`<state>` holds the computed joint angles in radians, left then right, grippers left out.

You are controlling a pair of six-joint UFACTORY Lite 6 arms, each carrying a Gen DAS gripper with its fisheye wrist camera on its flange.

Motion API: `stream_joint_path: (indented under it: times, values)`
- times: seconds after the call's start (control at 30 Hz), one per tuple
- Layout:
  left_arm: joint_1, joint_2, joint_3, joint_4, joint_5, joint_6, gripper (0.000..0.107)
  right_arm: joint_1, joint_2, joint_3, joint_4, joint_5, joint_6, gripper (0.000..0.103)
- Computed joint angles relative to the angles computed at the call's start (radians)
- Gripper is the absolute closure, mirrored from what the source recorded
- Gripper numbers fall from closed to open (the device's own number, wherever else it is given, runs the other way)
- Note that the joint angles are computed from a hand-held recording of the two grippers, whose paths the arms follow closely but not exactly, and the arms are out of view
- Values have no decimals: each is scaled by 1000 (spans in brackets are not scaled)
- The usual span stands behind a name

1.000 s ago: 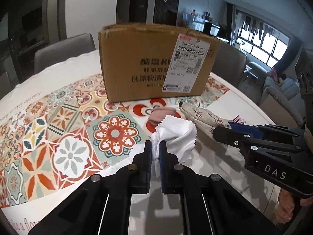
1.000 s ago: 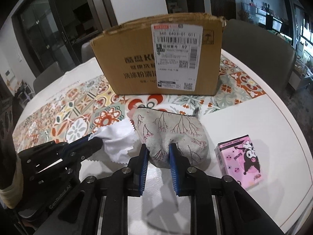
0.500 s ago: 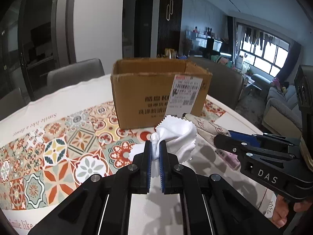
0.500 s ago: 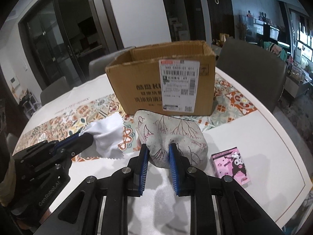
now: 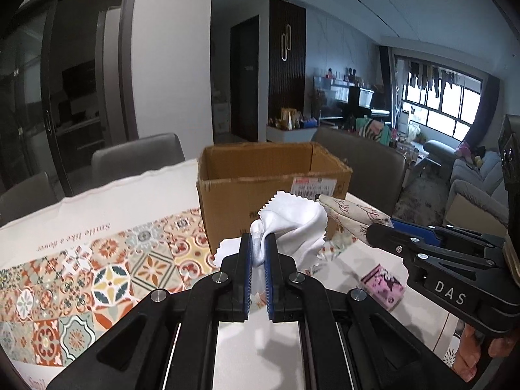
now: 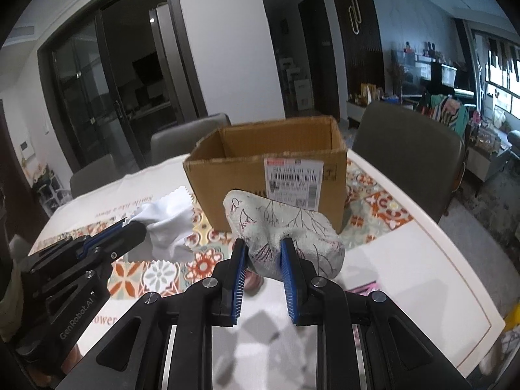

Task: Organize soft objects
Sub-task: 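Lift and carry the white cloth and grey pouch over the box with both grippers, then lower both grippers into the box and open them to release the items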

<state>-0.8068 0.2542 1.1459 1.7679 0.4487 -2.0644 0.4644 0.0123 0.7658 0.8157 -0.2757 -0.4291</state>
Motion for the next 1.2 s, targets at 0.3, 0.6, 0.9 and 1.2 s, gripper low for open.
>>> stream_joint_path:
  times: [0.3,0.6,0.9,1.2]
  values:
    - [8,-1,67,5,38,37,98,-3,-36,38,26,-35,-54,81]
    - [41,41,155,20,23,57,98,-8,-26,86,26,-92,-89,86]
    - [82,109,289,50,6,95,98,-47,26,194,-33,-76,-74,86]
    - [140,238,484,-6,-51,188,98,-90,148,368,-112,-48,-54,86]
